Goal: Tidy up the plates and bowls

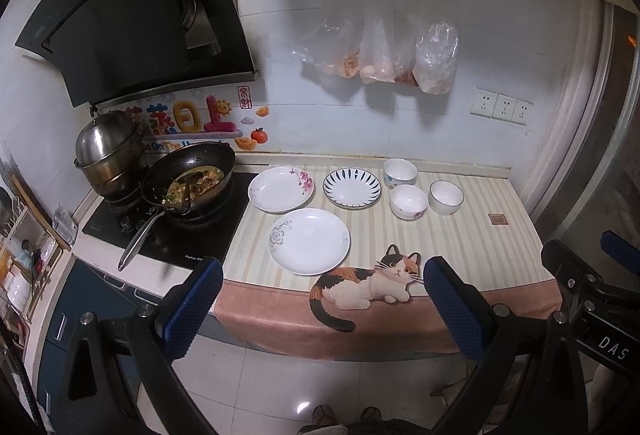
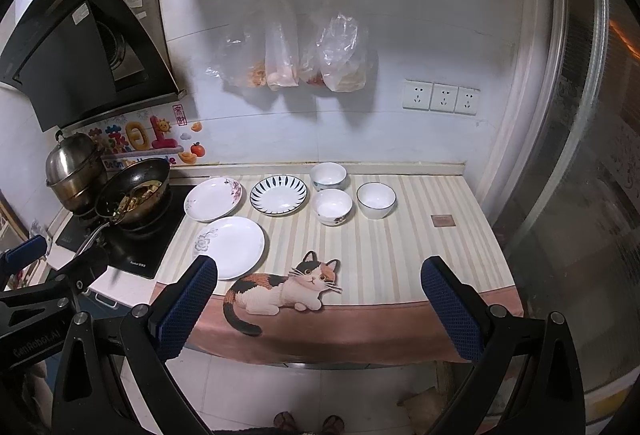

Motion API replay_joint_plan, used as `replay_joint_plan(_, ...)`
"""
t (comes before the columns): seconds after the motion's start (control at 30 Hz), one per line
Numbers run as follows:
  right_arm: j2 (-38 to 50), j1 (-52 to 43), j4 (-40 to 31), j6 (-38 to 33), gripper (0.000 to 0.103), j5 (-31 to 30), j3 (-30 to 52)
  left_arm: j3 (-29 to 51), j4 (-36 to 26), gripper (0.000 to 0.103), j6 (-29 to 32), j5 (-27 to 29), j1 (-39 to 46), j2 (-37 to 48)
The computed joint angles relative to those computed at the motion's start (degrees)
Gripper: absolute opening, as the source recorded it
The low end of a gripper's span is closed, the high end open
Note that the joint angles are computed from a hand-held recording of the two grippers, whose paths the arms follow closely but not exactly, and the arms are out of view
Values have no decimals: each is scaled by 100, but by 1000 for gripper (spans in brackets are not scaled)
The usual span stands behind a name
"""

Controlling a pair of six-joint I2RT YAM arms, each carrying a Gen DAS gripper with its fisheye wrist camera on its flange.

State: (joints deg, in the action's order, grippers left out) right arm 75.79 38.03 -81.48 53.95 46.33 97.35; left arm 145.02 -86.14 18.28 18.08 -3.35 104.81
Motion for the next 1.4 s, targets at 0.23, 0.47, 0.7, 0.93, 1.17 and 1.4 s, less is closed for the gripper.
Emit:
replay_joint_plan(0.23, 92, -14, -39, -36, 103, -47, 132, 238, -129, 103, -12, 13, 58, 141)
replay_joint_plan(0.47, 149, -15, 42, -144, 103, -61, 171, 312, -182, 103, 15, 66, 150, 201)
replay_joint_plan(0.7, 180, -23, 31, -159, 103, -53, 230, 249, -126, 103, 27, 92, 178, 183)
replay_joint_plan(0.93, 164, 1, 40, -142, 103, -36, 195, 79, -22, 103, 36, 140, 223, 93)
replay_joint_plan(1.17, 164, 34, 12, -111, 103, -18, 195, 82, -20, 103, 44, 134, 225, 97)
replay_joint_plan(1.4, 165, 49, -14, -113, 103, -12, 225, 66, -19, 103, 63, 161, 249, 90)
